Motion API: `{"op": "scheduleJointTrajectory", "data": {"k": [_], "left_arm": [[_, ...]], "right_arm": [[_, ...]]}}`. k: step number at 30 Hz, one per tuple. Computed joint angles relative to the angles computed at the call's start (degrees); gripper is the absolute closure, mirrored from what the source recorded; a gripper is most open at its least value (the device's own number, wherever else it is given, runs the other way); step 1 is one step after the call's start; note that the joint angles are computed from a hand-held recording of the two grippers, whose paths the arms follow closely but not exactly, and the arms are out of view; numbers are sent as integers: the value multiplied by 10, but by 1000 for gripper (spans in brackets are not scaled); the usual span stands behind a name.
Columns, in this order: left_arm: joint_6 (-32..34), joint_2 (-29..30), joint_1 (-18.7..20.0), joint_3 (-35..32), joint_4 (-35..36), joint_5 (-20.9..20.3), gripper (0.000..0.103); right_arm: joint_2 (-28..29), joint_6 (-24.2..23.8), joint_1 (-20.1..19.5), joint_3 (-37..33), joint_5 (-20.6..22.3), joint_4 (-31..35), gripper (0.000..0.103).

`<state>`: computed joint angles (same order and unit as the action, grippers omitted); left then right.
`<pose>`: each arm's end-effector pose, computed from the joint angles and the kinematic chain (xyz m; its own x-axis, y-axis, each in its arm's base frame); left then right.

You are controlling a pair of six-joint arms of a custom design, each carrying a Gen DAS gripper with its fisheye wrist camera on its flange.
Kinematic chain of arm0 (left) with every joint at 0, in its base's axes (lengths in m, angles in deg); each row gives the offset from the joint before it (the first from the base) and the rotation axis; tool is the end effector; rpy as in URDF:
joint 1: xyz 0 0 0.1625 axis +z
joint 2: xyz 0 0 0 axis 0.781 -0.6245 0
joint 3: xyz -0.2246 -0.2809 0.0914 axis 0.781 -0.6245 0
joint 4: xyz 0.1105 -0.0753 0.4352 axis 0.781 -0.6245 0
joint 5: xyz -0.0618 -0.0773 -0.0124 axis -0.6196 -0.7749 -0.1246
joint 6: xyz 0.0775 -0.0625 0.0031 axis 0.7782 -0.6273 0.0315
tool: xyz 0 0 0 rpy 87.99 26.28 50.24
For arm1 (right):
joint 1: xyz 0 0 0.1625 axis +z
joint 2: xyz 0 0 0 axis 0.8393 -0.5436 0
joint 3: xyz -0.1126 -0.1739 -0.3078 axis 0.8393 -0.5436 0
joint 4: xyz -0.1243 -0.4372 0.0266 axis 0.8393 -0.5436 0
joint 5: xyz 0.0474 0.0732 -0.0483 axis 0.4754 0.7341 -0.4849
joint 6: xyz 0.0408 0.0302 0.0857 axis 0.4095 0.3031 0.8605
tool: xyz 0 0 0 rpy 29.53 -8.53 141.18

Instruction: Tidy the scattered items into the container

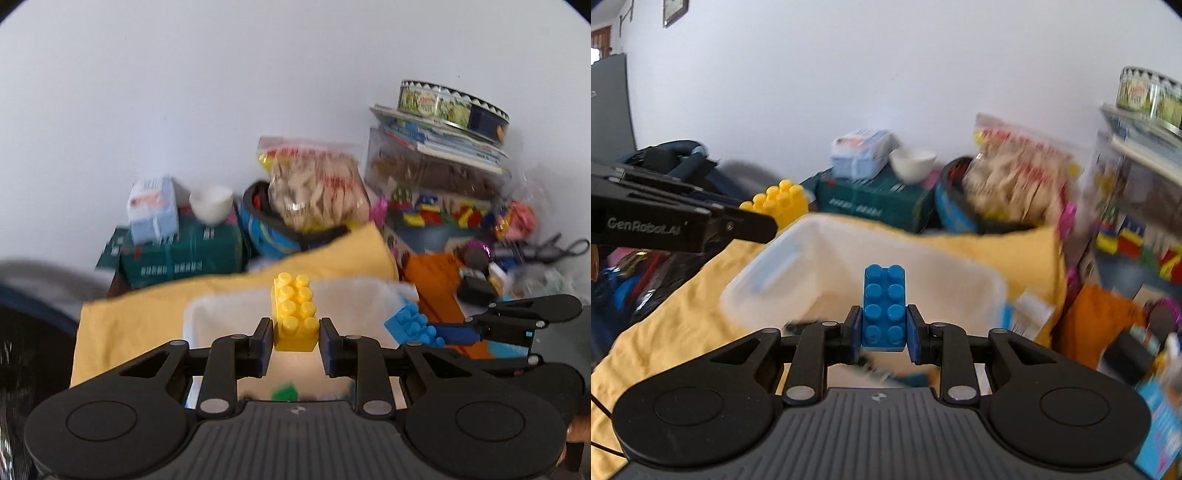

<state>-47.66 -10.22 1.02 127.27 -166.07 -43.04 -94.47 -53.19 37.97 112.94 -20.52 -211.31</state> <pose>-0.3528 -0.7988 0.1451 -0.7482 0.0958 -0.6565 0.5772 0.5820 -0.5728 0.1900 -0.8375 0.2741 -0.5272 -0.5832 0.6180 -0.8414 0.4600 -0.2836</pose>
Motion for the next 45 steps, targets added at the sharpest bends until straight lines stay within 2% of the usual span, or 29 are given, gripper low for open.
{"op": "scheduleJointTrajectory", "data": {"k": [3, 5, 8, 12, 14, 17, 20, 21, 23, 25, 29, 33, 37, 41, 43, 45], "left_arm": [[23, 63, 14, -97, 32, 7, 73], [27, 94, 22, -138, 56, 22, 73], [-22, 106, 33, -153, 114, 38, 69], [-27, 70, 31, -80, 72, 53, 54], [-33, 52, 26, -51, 67, 63, 53], [-47, 18, 16, 5, 54, 73, 52], [-61, -32, 0, 95, 21, 80, 41], [-66, -53, -5, 133, 7, 78, 36], [-80, -82, -12, 189, 0, 74, 35], [-117, -107, -17, 236, 26, 71, 35], [-193, -133, -16, 297, 100, 31, 35], [-210, -129, -18, 323, 147, 19, 35], [-174, -130, -23, 346, 144, 26, 35], [-50, -123, -17, 354, 77, 18, 35], [10, -103, -14, 328, 87, 32, 36], [61, -84, -7, 295, 101, 23, 37]], "right_arm": [[55, 9, 3, -73, -21, 19, 76], [82, 13, 0, -101, -40, 28, 76], [116, 18, -3, -144, -69, 49, 74], [107, 27, -5, -126, -75, 47, 72], [90, 29, -5, -100, -72, 33, 71], [44, 28, -5, -30, -56, 3, 69], [-19, 5, -9, 63, -31, -43, 56], [-39, 1, -12, 90, -25, -53, 55], [-76, -1, -21, 138, -7, -55, 55], [-111, -1, -30, 186, -6, -54, 55], [-154, -10, -46, 257, -43, -54, 57], [-191, 13, -63, 313, -78, -41, 60], [-240, 11, -81, 373, -78, -24, 59], [-264, 4, -84, 420, -95, -48, 59], [-270, 31, -85, 428, -93, -50, 58], [-273, 66, -83, 432, -101, -42, 58]]}}
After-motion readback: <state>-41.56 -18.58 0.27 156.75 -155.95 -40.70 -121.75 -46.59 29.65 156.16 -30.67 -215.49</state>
